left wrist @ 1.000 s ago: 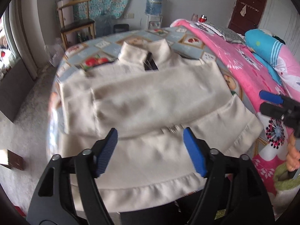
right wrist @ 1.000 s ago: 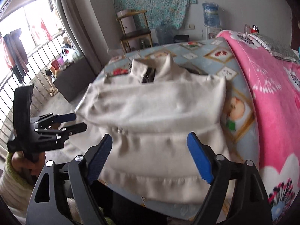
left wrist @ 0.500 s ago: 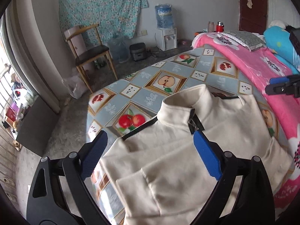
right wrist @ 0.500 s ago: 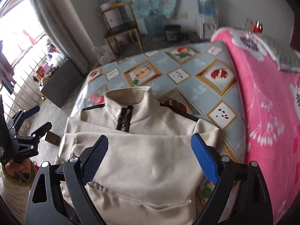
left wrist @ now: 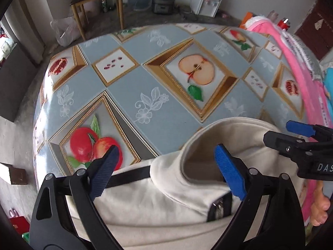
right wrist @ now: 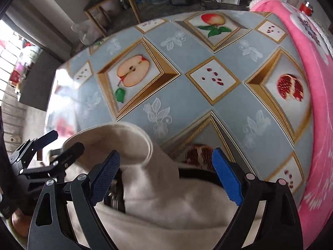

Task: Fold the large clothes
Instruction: 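Grasp the jacket collar with both tools and lift it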

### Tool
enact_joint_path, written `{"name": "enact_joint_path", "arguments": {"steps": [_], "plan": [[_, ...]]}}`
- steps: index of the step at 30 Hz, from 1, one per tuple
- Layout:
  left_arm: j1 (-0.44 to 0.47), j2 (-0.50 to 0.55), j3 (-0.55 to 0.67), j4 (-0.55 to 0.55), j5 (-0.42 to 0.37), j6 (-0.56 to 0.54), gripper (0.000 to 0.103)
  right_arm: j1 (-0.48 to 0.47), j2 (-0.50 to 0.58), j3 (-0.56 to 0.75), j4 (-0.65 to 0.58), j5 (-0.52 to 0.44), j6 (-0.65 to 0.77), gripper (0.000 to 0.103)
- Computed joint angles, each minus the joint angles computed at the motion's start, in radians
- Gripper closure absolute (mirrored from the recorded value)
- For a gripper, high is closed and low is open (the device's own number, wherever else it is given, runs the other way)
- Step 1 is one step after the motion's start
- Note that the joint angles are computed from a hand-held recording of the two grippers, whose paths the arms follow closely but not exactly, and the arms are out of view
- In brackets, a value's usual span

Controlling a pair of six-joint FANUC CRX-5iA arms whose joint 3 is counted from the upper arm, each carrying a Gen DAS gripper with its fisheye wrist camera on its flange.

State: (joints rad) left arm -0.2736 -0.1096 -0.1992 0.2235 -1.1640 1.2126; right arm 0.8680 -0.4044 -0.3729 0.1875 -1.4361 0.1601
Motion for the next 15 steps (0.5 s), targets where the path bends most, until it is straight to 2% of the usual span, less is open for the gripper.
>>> {"name": "enact_joint_path", "arguments": {"steps": [3,6,10,15], "plan": [[-0.021,0.002,-0.004,-0.058,0.006,-0.002,0.014,-0.049,0.039,0.013,-0.073,-0.016,0.055,0.015],[0.0,-0.029,-0.034,-0.039,-0.014,-0.089,0.014,-0.04,-0.014,-0.009,-0.149,0.012,0.068,0.016],[0.052,-0.106,-0.091,0.016,-0.073,-0.266,0.014,0.102,-0.11,-0.039,-0.134,0.0,0.006,0.016],[0.059,-0.178,-0.144,-0.021,-0.074,-0.345,0.014,0.249,-0.109,-0.028,-0.008,-0.099,-0.094,0.016]]}}
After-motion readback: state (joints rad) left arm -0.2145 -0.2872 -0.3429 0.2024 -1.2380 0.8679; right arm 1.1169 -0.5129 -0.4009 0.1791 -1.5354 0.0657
